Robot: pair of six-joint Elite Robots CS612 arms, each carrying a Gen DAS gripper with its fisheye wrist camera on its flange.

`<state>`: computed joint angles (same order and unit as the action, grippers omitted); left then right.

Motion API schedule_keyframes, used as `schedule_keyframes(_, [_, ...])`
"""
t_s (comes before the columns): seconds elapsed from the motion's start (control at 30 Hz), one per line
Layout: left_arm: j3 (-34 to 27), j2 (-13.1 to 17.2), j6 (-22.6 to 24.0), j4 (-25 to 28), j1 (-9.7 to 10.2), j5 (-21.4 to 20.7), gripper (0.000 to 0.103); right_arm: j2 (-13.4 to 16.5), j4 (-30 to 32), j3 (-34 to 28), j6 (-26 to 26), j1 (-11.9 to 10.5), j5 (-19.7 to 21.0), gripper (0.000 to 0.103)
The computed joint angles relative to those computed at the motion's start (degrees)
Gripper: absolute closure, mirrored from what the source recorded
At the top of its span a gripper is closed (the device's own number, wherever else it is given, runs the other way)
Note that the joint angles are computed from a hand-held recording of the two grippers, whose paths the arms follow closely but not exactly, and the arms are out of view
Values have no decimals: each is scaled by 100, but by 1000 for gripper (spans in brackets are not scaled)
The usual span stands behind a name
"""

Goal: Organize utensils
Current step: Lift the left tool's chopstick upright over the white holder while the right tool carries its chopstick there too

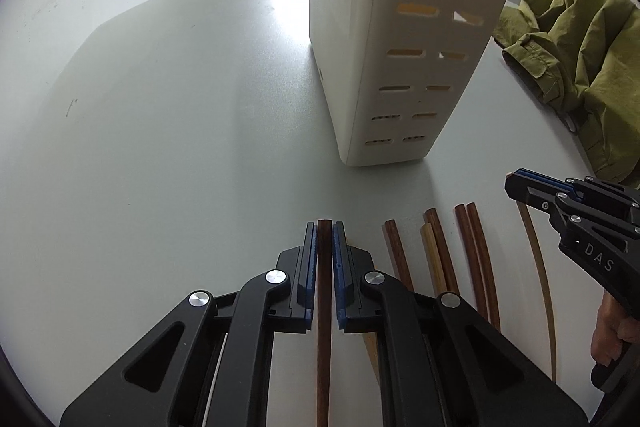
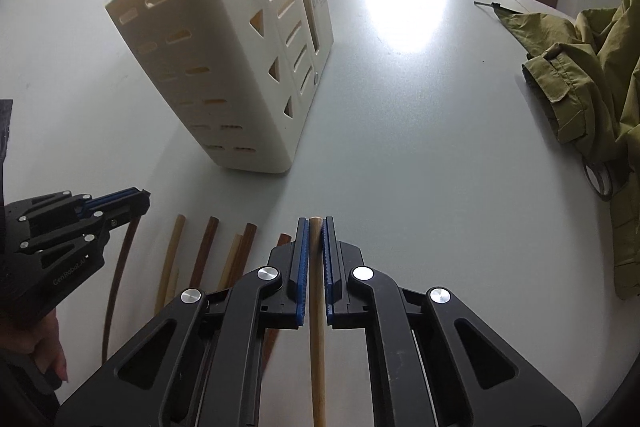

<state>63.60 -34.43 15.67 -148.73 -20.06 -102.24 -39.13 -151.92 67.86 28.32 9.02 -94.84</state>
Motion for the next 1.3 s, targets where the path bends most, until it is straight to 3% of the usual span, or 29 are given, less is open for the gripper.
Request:
schedule_keyframes(0.33, [168, -149, -175, -1135, 87, -581, 96, -85, -1176, 66, -266, -60, 115, 96])
schedule_keyframes(0.6, [284, -265, -528, -2006, 177, -1106, 96, -180, -1934, 195, -493, 27, -196, 96])
schedule_keyframes(0.8, [479, -394, -689, -2780, 196, -1203, 96, -218, -2294, 186, -751, 118, -315, 96])
schedule_keyframes(0.97, [465, -390, -1133, -3525, 255, -1450, 96, -256, -3123, 266, -946, 182, -588, 96])
schedule_keyframes(1.1, [459, -339, -1341, -4296, 207, -1212, 96, -216, -3559, 197, -1214, 242, -1132, 96])
schedule_keyframes(1.3, [437, -291, -1666, -5184, 177, -1147, 96, -144, -4353, 174, -1210, 145, -889, 96])
